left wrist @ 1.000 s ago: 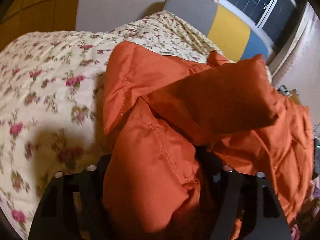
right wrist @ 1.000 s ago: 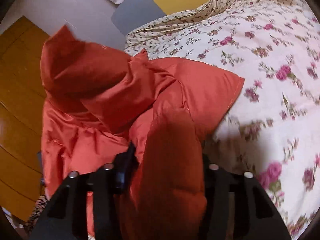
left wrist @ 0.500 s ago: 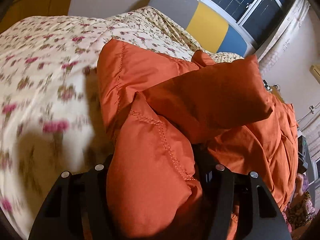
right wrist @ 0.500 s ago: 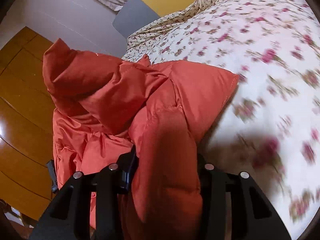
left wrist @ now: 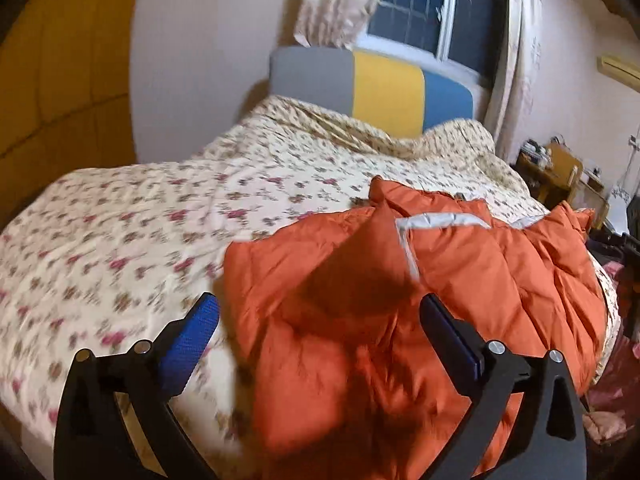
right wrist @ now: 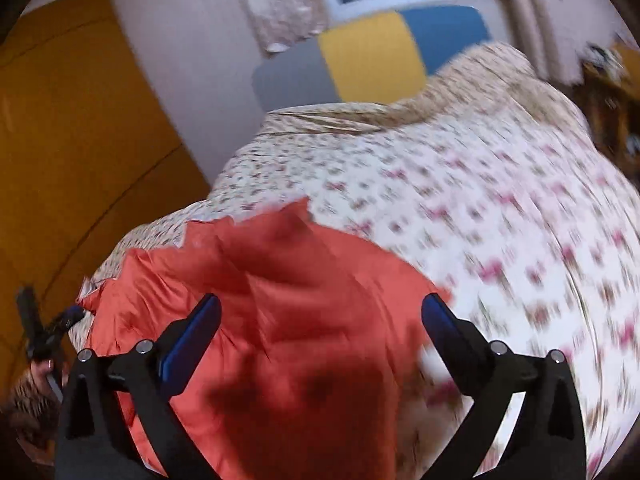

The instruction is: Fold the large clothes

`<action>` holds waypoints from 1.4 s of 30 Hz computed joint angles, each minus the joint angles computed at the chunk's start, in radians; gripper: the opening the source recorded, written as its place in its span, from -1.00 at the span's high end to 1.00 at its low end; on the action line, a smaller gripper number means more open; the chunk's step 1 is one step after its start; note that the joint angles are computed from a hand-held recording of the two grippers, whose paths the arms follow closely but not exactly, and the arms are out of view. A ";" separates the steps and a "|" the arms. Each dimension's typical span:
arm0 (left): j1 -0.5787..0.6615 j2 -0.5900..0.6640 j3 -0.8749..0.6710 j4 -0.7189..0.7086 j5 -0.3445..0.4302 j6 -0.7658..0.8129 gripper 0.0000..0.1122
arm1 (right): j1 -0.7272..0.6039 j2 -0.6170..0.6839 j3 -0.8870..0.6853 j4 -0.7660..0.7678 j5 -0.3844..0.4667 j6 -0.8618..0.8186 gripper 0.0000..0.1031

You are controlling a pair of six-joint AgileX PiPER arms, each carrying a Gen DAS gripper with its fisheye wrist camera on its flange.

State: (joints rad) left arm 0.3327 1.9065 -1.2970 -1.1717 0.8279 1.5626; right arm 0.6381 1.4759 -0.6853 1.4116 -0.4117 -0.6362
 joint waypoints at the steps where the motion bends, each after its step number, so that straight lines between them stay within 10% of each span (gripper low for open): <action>1: -0.009 0.037 -0.059 0.030 0.033 -0.056 -0.77 | -0.040 0.024 -0.035 -0.018 0.057 -0.028 -0.95; 3: -0.034 0.115 -0.174 0.071 0.099 -0.162 -0.77 | -0.107 0.102 -0.127 -0.004 0.148 -0.086 -0.93; 5: -0.066 0.186 -0.277 0.130 0.134 -0.293 -0.77 | -0.110 0.120 -0.142 -0.037 0.187 -0.056 -0.39; 7: -0.073 0.205 -0.273 0.122 0.166 -0.331 -0.72 | -0.057 0.142 -0.150 0.022 0.111 -0.090 0.29; 10: -0.060 0.161 -0.146 0.018 0.159 -0.265 -0.26 | 0.019 0.133 -0.098 -0.064 0.027 0.058 0.62; 15: -0.031 0.076 -0.046 -0.022 0.128 -0.210 0.30 | 0.116 0.105 -0.094 0.080 -0.106 -0.037 0.76; 24: 0.000 -0.029 -0.119 -0.119 0.098 -0.340 0.43 | 0.127 0.018 -0.184 0.196 -0.265 -0.140 0.81; 42: -0.299 0.234 -0.452 0.144 -0.435 -0.708 0.44 | -0.105 0.378 -0.488 0.284 -0.253 -0.233 0.82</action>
State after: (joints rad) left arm 0.0338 2.1405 -1.7493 -1.0274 0.3932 0.8544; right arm 0.5331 1.8536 -1.1736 1.6955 -0.6645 -0.8691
